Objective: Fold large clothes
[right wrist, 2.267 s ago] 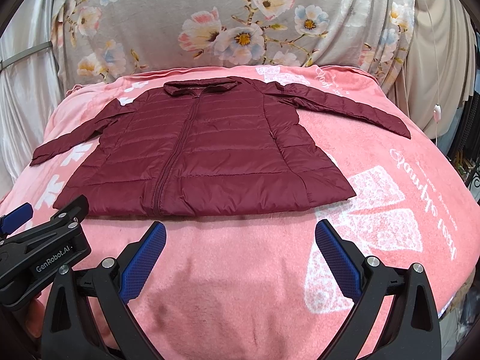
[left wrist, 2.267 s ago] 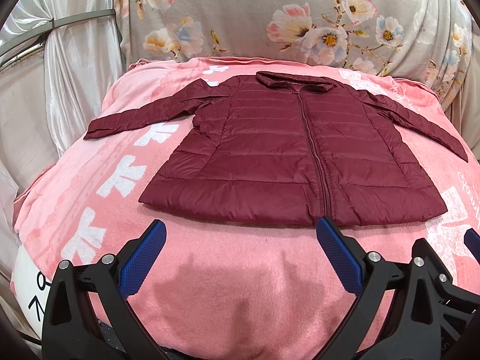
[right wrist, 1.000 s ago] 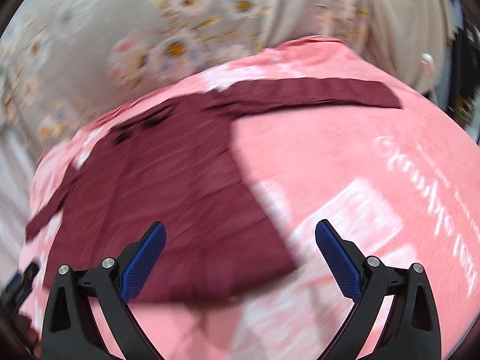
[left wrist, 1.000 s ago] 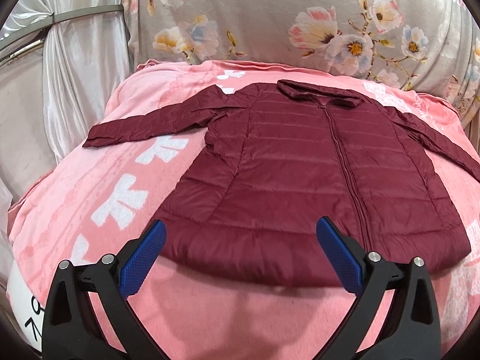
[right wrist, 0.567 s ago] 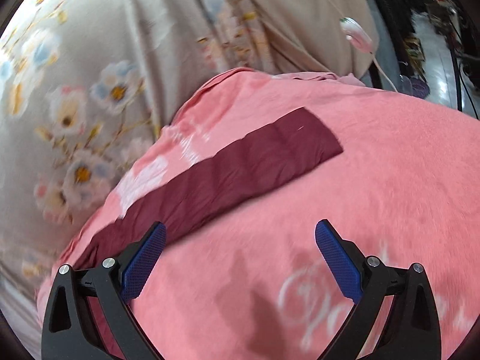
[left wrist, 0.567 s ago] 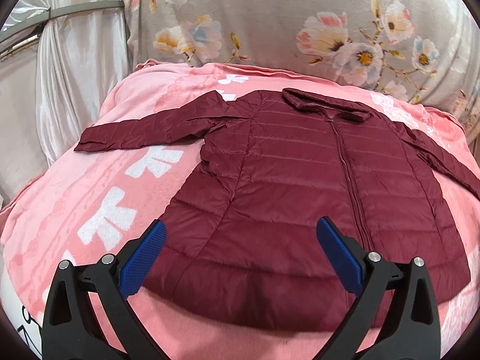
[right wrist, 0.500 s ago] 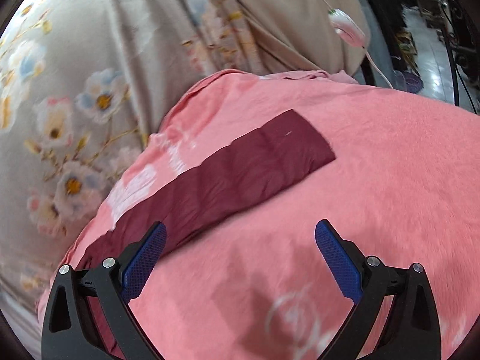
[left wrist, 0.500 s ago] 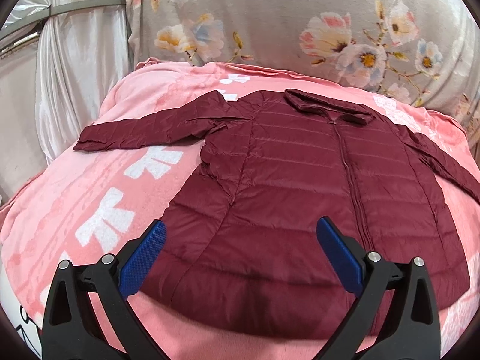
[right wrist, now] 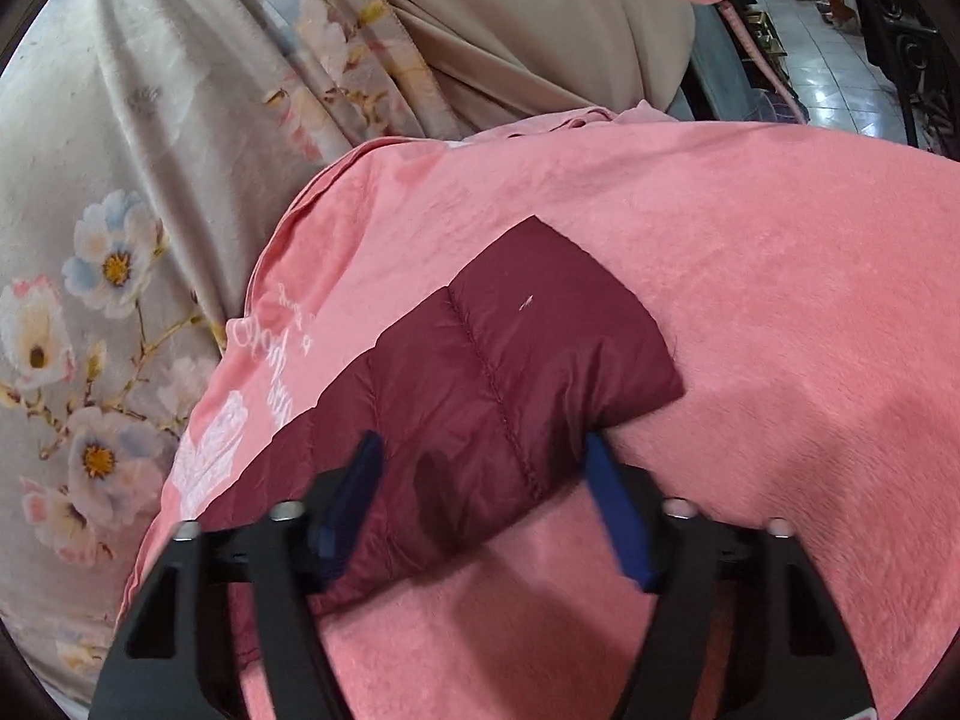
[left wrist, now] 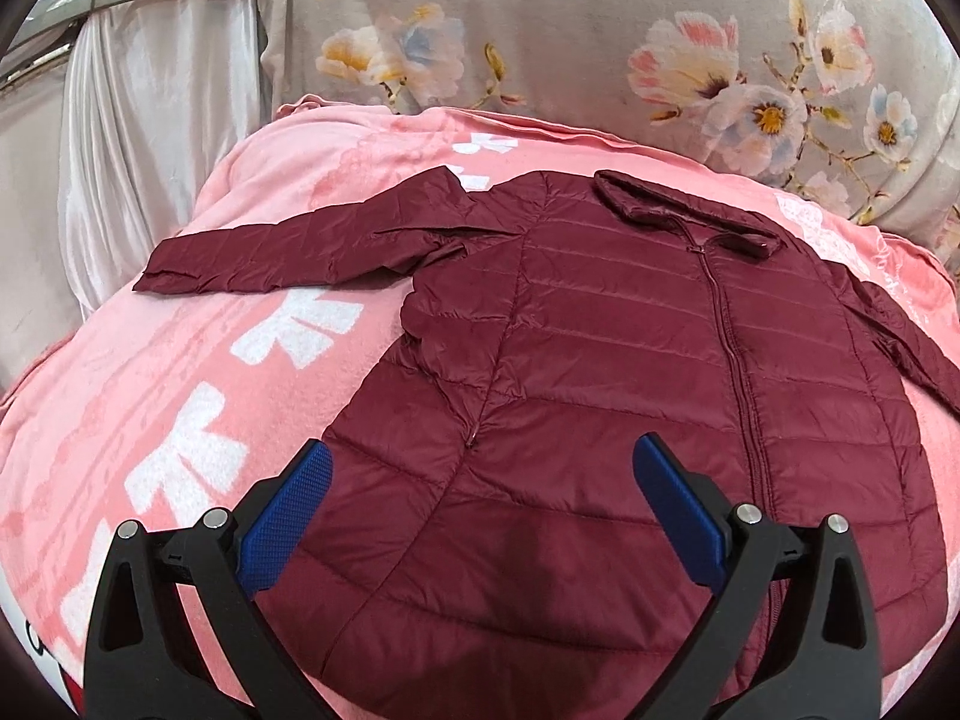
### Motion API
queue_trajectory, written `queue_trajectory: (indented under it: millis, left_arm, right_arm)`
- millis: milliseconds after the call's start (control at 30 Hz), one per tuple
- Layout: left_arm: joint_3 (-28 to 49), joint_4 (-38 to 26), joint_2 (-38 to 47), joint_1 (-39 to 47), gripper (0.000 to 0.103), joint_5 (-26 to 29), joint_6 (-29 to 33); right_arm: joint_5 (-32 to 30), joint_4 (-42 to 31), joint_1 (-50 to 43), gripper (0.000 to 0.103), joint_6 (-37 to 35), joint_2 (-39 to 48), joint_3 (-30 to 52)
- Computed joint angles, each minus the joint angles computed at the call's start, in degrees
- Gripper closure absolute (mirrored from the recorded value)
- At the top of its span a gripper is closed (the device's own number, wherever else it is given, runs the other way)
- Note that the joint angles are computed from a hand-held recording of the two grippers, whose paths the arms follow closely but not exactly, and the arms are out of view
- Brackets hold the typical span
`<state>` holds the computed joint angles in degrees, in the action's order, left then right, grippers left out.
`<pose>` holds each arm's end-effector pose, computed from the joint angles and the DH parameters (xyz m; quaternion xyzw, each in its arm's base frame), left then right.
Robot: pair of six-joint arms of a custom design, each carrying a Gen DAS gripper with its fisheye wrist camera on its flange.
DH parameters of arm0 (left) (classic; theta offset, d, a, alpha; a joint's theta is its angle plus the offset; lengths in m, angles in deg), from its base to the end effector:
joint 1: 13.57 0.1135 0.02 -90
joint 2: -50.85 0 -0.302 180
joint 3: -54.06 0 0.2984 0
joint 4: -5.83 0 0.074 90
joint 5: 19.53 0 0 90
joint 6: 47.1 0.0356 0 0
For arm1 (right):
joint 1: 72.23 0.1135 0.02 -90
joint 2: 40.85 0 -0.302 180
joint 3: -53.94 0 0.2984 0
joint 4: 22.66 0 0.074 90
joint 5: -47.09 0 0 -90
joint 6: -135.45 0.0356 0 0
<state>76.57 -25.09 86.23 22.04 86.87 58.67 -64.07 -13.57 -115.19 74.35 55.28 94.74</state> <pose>0.1219 0.0749 0.1470 -0.1017 0.9064 0.0502 0.4069 0.2255 -0.1924 0.0909 0.4799 0.7788 0.1243 0.3844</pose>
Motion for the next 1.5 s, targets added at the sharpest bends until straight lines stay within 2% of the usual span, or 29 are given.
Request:
queue_trajectory:
  millis: [33,67,133,233,367,533,633,800,900,1133,1233,1300,1367,1433,1500]
  left_arm:
    - [-0.11,0.78,0.60,-0.33,0.005,-0.19,-0.12]
    - [-0.13,1.50,1.21,-0.56,0.005,-0.29,-0.23]
    - [-0.15,1.96,1.52,-0.85,0.005,-0.54,-0.35]
    - [-0.04,3.54,2.35,-1.19,0.005,-0.84,-0.58]
    - [0.74,5.51,4.32,0.54,0.005,0.05,-0.74]
    - [3.41,6.15,9.73,6.50,0.005,5.56,-1.12]
    - [5.20,5.56,12.63,10.81,0.005,9.36,-0.24]
    - [8.31,4.62,17.49,17.75,0.005,14.74,1.94]
    - [10.49,4.82,21.36,21.15,0.006,17.20,2.94]
    - [14.95,5.87,30.03,24.04,0.007,20.39,4.33]
    - [16.13,6.29,32.41,22.60,0.007,21.00,4.10]
    - [16.60,6.11,33.42,20.96,0.007,21.53,3.53]
    - [17.42,4.74,34.72,18.77,0.007,22.42,3.51]
    - [18.59,3.10,37.23,15.01,0.007,23.56,2.75]
    - [19.37,2.34,39.73,11.01,0.007,23.61,1.23]
  right_arm:
    - [-0.52,0.22,0.04,0.070,0.35,1.16,0.81]
    - [-0.92,0.09,0.10,0.083,0.77,2.12,1.58]
    - [-1.53,0.65,0.13,0.093,1.74,3.11,2.25]
    - [0.80,1.94,2.61,0.096,1.66,0.27,1.45]
    - [3.62,0.96,10.62,0.097,-0.84,-12.14,-1.23]
    - [5.15,-4.97,27.77,0.097,-2.42,-28.19,-0.64]
    - [7.53,-8.05,42.55,0.097,-3.48,-30.85,2.53]
    - [10.86,-6.57,65.21,0.097,-2.74,-20.98,8.91]
    - [12.01,-4.92,74.29,0.097,-2.11,-12.40,12.62]
    - [13.78,-5.90,85.94,0.097,-0.45,5.41,21.38]
    - [13.89,-8.66,88.30,0.089,-0.97,9.70,23.96]
    - [13.92,-9.56,89.50,0.078,-0.88,10.86,24.73]
    - [15.42,-8.67,90.68,0.048,-0.76,9.78,23.93]
    - [17.13,-5.56,91.38,0.040,-0.28,6.73,20.41]
    - [17.42,-4.71,91.30,0.040,0.13,3.07,17.17]
